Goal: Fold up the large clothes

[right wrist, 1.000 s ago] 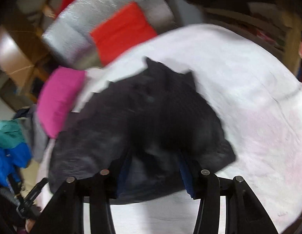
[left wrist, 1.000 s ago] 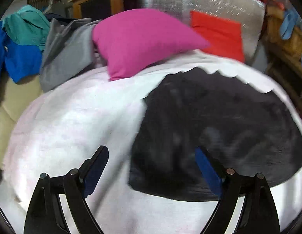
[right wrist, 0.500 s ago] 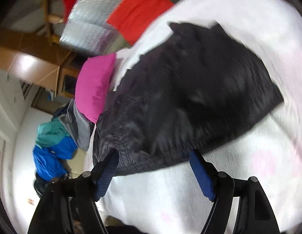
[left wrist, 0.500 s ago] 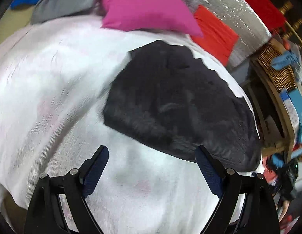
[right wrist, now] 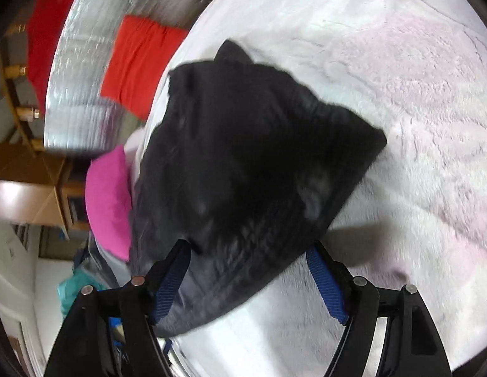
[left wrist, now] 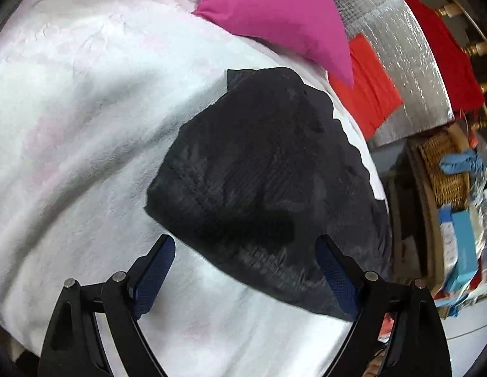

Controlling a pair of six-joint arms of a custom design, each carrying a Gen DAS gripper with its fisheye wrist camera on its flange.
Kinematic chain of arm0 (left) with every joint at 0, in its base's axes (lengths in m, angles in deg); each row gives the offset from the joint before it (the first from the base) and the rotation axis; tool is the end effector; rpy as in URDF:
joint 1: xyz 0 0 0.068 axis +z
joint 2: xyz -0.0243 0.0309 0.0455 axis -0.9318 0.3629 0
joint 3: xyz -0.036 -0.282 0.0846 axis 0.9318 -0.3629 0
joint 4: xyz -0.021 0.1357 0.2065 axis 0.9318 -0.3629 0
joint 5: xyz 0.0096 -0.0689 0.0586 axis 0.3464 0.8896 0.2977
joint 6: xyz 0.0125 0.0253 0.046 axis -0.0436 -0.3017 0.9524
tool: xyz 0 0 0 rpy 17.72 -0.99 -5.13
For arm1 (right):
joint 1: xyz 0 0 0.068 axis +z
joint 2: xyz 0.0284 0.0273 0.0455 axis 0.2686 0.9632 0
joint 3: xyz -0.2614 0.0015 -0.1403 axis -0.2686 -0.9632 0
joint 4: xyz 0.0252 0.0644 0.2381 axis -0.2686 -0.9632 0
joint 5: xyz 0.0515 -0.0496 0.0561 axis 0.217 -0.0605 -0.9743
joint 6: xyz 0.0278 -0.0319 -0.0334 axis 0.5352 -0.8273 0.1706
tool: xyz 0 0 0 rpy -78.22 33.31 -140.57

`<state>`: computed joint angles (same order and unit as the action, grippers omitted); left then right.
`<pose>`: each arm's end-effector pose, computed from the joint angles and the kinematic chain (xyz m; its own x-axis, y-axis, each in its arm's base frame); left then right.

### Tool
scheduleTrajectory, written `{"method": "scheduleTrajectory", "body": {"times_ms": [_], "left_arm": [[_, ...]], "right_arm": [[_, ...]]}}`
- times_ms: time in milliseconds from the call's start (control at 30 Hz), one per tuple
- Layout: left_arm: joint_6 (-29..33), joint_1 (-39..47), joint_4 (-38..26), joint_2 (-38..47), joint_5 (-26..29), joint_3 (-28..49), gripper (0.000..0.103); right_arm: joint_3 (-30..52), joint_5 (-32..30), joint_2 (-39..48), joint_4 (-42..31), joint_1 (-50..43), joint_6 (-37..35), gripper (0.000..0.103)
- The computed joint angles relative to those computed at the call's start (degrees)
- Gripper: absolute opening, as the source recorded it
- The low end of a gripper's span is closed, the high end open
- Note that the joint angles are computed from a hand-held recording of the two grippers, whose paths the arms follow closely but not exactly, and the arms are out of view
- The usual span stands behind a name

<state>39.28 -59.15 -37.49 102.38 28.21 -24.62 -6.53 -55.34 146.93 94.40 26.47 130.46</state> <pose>0.3104 0.0330 0.0581 -0.7611 -0.6210 -0.1873 -0.3578 0.6428 -0.6773 0.3225 0.0711 0.0745 -0.6133 0.7806 -0.1201 0.4990 0.5009 0.7072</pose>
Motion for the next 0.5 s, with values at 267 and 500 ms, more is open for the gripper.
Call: {"method": "scheduleTrajectory", "body": {"times_ms": [267, 500], "left_arm": [[-2.1, 1.8, 6.5, 1.8, 0.0, -2.1, 0.042], [1.9, 1.5, 4.6, 1.6, -1.4, -2.2, 0.043]], "right_arm": [[0.9, 9.1, -2.2, -1.8, 2.8, -5.5, 0.037], [3.0, 7.8, 0.2, -5.5, 2.1, -5.8, 0.037]]}}
